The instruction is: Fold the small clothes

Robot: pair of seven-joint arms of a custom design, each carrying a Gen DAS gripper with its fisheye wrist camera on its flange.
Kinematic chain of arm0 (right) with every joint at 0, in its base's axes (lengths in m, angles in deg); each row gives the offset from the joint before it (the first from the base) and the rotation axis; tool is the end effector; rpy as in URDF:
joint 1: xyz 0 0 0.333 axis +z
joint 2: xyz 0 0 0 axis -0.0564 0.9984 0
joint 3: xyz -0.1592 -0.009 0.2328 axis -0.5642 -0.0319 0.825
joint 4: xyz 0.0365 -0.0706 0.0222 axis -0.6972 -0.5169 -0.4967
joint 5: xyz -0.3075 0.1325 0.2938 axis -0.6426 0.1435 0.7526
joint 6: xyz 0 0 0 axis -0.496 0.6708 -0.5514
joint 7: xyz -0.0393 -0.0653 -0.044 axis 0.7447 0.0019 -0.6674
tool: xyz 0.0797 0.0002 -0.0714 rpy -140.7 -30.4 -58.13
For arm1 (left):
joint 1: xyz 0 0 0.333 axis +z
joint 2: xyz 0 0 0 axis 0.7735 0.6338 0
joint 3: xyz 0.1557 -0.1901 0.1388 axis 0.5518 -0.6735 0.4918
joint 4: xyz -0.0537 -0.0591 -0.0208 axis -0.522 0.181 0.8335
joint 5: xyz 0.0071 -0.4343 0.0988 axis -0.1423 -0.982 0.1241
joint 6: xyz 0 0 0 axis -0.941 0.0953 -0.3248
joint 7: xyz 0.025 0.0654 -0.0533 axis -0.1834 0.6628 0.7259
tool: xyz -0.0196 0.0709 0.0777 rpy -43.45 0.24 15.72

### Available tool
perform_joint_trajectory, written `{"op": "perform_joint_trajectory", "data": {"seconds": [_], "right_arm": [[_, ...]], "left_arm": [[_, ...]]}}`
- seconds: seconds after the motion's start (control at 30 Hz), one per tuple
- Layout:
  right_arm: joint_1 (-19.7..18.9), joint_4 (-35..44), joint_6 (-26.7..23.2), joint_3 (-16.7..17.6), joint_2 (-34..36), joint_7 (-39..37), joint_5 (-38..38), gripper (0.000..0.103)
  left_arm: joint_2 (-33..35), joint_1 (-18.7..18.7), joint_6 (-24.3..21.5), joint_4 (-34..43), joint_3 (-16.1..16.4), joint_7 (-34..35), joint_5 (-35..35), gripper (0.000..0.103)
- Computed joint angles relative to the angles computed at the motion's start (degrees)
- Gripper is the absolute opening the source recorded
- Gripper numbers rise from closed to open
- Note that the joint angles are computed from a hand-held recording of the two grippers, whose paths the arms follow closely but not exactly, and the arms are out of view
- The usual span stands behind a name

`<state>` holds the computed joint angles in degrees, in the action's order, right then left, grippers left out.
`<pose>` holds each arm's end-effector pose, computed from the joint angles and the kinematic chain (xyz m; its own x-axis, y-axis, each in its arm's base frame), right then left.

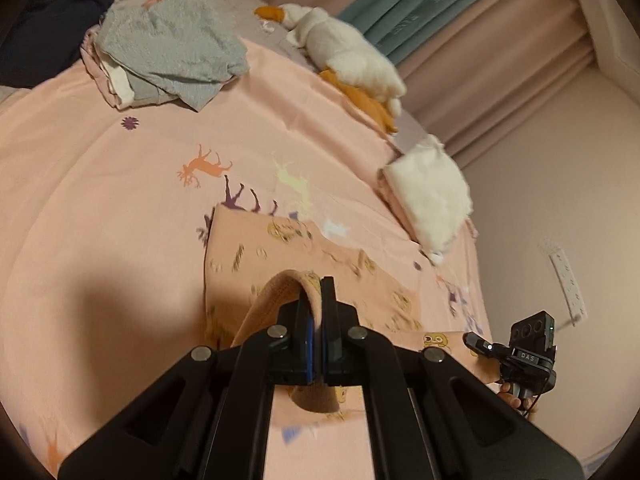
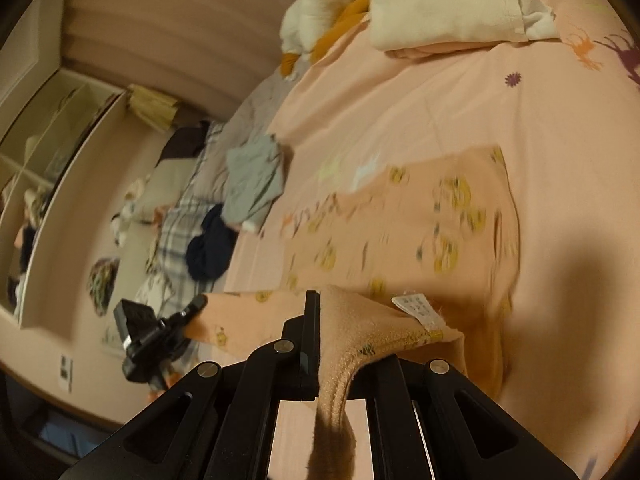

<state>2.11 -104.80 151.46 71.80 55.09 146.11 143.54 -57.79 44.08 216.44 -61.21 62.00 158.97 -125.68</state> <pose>0.7133 0.1863 0.4154 0.1675 -0.5834 -0.7947 -0.8865 0.2635 -0.3803 0.6402 -0.1694 0.4819 -0.0051 -0.7663 0.6425 -0.7719 -0.4054 -0.4897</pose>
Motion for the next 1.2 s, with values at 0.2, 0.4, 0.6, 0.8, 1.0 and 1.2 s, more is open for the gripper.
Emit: {"op": "perform_joint_trajectory", "data": {"seconds": [0.2,0.4,0.6,0.8,1.0,1.2], "right_arm": [[0.64,14.72,-1.51,-1.47,12.90,14.62,-11.52,0.004],[-3.92,18.55,-13.15,1.80,16.83,21.31,-15.73,0.033],[-9.06,19.67,-13.79,6.35,19.74,19.13,-2.84,0.039],[-12.39,16.04,-1.50,9.57,20.21,14.00,17.06,0.040],[-11.30,8.42,4.80,5.95,12.83,8.09,18.87,0.041],[-8.42,-1.07,4.02,1.92,2.21,-6.32,16.59,0.041]], "left_arm": [[13.61,1.20,-4.75,13.30,0.07,-12.83,13.30,0.001],[20.91,4.33,-15.84,22.53,-2.84,-14.86,17.37,0.012],[26.87,8.26,-15.86,29.03,-6.13,-16.85,8.29,0.021],[30.98,7.28,-8.23,33.19,-4.58,-27.83,8.95,0.045],[27.82,7.45,-8.15,30.41,-3.27,-30.74,18.48,0.045],[19.48,7.27,-6.92,20.58,-3.77,-21.51,23.70,0.045]]}}
